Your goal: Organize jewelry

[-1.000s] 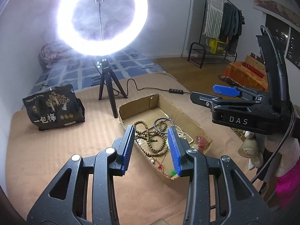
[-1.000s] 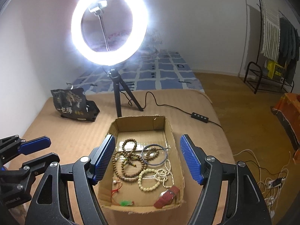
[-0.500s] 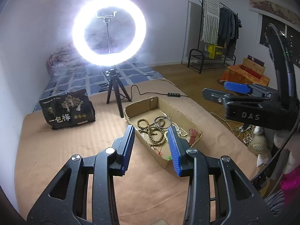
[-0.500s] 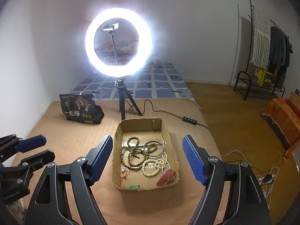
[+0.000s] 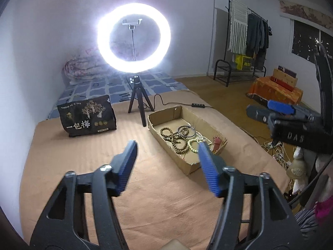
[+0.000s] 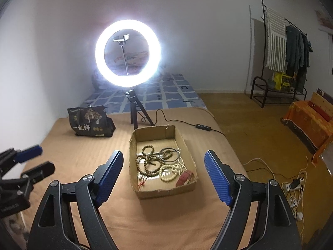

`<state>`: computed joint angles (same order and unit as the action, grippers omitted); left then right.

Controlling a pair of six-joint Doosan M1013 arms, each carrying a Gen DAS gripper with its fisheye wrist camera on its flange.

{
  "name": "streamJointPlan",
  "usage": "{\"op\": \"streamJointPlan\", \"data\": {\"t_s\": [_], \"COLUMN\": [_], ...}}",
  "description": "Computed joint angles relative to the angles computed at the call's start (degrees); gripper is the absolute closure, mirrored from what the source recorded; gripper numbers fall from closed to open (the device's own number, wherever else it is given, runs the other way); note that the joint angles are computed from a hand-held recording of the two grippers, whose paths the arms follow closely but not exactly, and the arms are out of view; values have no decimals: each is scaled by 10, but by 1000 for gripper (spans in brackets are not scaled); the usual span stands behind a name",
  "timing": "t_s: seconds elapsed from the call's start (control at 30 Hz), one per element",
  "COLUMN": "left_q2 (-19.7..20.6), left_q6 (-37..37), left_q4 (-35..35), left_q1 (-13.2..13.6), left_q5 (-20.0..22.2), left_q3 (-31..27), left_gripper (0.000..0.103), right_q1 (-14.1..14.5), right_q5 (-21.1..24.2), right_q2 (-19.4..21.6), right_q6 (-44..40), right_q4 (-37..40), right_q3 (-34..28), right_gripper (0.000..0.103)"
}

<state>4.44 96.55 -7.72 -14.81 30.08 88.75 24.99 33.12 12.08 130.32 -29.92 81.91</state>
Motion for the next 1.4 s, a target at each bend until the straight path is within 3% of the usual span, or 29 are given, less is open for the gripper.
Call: {"op": "streamJointPlan", "data": {"t_s": [0.2, 0.63, 1.4], "left_q2": [-13, -23, -20], "left_q6": [-12, -55, -76], "left_q4": [30, 81, 103], "left_q1": [-4, -12, -13], "left_q5": [-18, -37, -34], "left_q3": [16, 30, 30], "left_gripper": [24, 3, 1], "right_q1": [13, 17, 16], "right_q5": [4, -2, 2], "right_q2": [-6, -10, -9], "right_q6": [39, 67, 66], "right_q4": [-63, -86, -80], "right_q3": [9, 19, 18], "right_gripper": [22, 20, 19]}}
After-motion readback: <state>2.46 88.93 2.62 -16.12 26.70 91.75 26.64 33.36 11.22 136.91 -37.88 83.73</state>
